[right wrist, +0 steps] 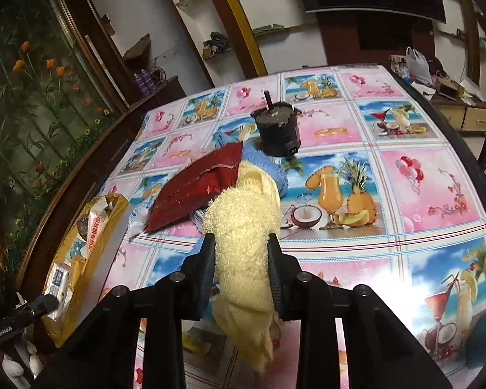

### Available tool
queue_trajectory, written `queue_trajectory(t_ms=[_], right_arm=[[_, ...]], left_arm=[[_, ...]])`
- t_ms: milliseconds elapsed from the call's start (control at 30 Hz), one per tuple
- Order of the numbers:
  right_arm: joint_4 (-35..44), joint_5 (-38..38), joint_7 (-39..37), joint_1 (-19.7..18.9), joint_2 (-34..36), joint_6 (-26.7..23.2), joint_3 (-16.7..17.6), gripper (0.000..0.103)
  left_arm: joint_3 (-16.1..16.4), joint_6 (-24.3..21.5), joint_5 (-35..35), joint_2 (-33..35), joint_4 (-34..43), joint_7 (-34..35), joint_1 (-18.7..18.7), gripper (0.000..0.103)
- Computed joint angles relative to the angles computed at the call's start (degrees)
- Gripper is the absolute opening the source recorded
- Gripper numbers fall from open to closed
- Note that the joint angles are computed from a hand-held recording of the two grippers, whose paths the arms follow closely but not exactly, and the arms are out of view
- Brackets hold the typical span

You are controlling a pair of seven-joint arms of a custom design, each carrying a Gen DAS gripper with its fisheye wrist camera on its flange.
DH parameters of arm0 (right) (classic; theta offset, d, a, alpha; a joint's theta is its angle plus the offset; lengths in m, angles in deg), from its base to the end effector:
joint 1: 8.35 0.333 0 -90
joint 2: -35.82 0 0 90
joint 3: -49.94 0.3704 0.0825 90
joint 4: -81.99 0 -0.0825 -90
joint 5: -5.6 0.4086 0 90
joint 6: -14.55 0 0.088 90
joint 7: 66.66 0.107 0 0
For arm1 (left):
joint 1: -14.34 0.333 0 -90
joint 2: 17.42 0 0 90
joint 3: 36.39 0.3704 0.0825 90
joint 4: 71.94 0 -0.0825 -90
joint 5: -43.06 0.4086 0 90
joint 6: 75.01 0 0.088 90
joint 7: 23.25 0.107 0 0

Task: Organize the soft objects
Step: 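Lower tissue pack into box with left tool while right tool carries yellow towel there and releases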

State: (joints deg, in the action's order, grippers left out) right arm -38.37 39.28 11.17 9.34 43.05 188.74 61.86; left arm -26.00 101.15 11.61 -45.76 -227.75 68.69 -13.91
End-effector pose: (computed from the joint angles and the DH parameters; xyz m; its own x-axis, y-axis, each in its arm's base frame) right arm 0.5733 0.2711 0.4870 0.2743 -0.9036 -0.3289 -0.7462 0.0157 -0.6656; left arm 0.3998 -0.0790 0.4942 0.0115 -0.8861 0.4634 -0.7317 -0.3233 -0.6000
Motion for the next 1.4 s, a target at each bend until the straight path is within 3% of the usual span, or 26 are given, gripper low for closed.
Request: queue_trajectory(t_ms=[133, 267, 367, 433, 533, 567, 600, 733, 833, 933, 1000, 1067, 1267, 1400], right_arm=[[0.44, 9.01, -8.58, -1.11, -2.24, 1.96, 3.03, 0.026], [4.57, 22.53, -22.01, -0.41, -2.3, -1.92, 4.62, 0.016], [6.39, 22.81, -24.33, 2.44, -1.79, -3.61, 3.78, 0.012], [7.67, 18.47, -22.03, 4.69, -0.65, -4.51, 2.55, 0.011], [8.93, 13.41, -17.96, 5.86, 1.23, -5.53, 1.48, 0.013], [8.84, 8.37, -12.86, 6.79, 1.78, -6.02, -0.08, 0.014], [8.21, 3.09, -7.64, 7.6, 1.8, -7.01, -1.6, 0.017], [3.5, -9.28, 7.03, 8.66, 1.57, -7.06, -4.23, 0.047], [2.54, -17.35, 15.8, 9.49, 2.88, -8.39, -5.39, 0.05], [3.0, -19.51, 19.05, 8.43, 4.41, -7.39, -3.98, 0.052], [3.97, -14.67, 15.66, 5.18, 5.63, -7.62, -0.35, 0.052], [4.82, -4.14, 7.18, 0.12, 6.4, -9.77, 5.16, 0.049], [3.94, 17.88, -10.2, -3.82, 5.25, -8.58, 9.57, 0.037], [2.7, 27.9, -18.07, -3.34, 2.84, -5.42, 9.53, 0.037]], left_arm=[[-2.11, 0.39, 2.01, -2.36, -1.8, -2.62, 5.78, 0.053], [-3.62, 0.41, 4.86, -3.96, -3.77, -6.1, 11.62, 0.053], [-4.35, -0.26, 6.99, -4.26, -4.88, -8.76, 15.48, 0.053], [-3.38, -0.66, 7.53, -4.39, -5.45, -9.64, 15.97, 0.053], [-4.75, -1.04, 9.45, -5.31, -6.5, -11.18, 18.89, 0.053], [-5.0, -1.15, 10.13, -5.66, -6.79, -11.48, 19.52, 0.053], [-4.82, -1.06, 10.67, -6.06, -7.18, -11.49, 19.73, 0.053], [-3.85, -0.85, 11.92, -5.53, -7.61, -11.87, 19.78, 0.053], [-2.15, -1.18, 11.45, -4.39, -7.17, -11.66, 18.22, 0.053], [-2.27, -1.34, 11.4, -4.16, -7.13, -11.39, 17.85, 0.053], [-2.47, -1.5, 11.37, -4.56, -7.43, -11.46, 18.06, 0.053], [-3.32, -1.78, 11.7, -4.76, -7.56, -11.9, 19.01, 0.053], [-5.46, -2.44, 13.18, -4.62, -7.65, -13.65, 22.0, 0.053], [-8.5, -3.33, 15.51, -4.6, -7.62, -15.76, 25.95, 0.053]])
